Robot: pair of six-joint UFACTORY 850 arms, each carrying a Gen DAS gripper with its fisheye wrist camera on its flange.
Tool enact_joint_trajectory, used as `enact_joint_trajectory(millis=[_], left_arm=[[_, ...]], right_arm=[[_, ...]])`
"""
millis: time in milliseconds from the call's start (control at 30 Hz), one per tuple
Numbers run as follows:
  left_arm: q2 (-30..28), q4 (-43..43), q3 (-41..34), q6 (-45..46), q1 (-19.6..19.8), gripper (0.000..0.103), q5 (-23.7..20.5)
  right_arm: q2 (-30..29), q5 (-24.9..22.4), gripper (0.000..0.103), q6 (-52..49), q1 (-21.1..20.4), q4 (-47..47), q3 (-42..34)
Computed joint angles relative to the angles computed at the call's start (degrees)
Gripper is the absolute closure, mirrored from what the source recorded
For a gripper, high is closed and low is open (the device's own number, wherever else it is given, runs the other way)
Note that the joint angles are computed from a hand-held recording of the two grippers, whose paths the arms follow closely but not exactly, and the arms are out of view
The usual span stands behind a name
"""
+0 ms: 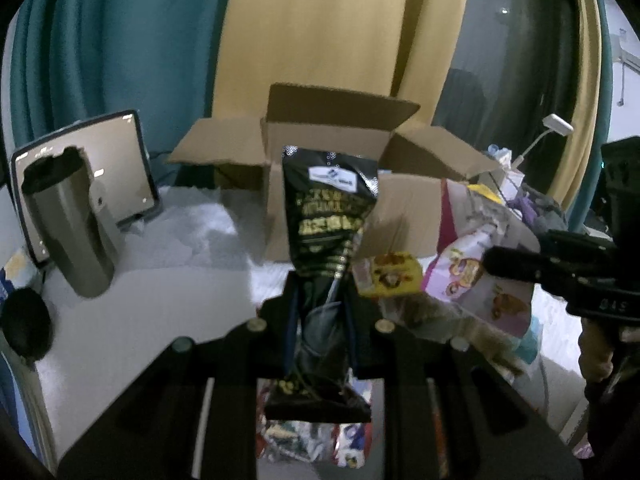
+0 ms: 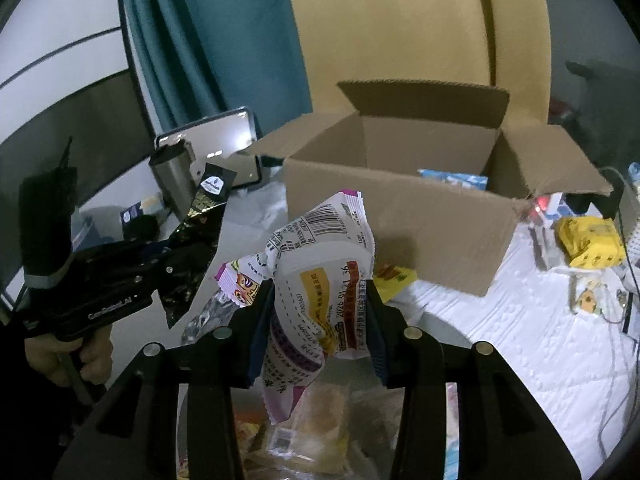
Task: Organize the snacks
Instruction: 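Carry both bags over the cardboard box and lower them inside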
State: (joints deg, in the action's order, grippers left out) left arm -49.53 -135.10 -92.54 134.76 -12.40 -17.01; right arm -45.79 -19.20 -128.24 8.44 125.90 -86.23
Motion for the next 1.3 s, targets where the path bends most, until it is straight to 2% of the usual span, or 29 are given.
enact_joint_trajectory(millis=[433, 867, 1100, 1167, 1300], left_arm=[[-3.18, 13.29, -8.64, -12.95, -0.44, 0.083, 0.58], [-6.23, 22.88, -16.80, -20.93, -0.06, 0.083, -0.27], [-10.11, 31.39, -24.30, -30.16, 0.14, 0.083, -0.92], [-12.10, 37.86, -28.09, -37.19, 0.13, 0.083, -0.77], [-16.28, 49.71, -35.72, -49.49, 0.02, 0.083, -0.95]], right_arm=[[-0.37, 1.88, 0.058, -2.14, -1.72, 2.95, -3.91], [-1.80, 3.87, 0.058, -6.52, -1.65, 8.27, -8.81], [-3.74, 6.08, 0.058, -8.20, -1.41, 9.73, -12.91], [-4.31, 6.55, 0.058, -8.81, -1.37, 10.13, -13.98], [-6.48, 7.96, 0.058, -2.89, -1.51, 3.91, -18.04]])
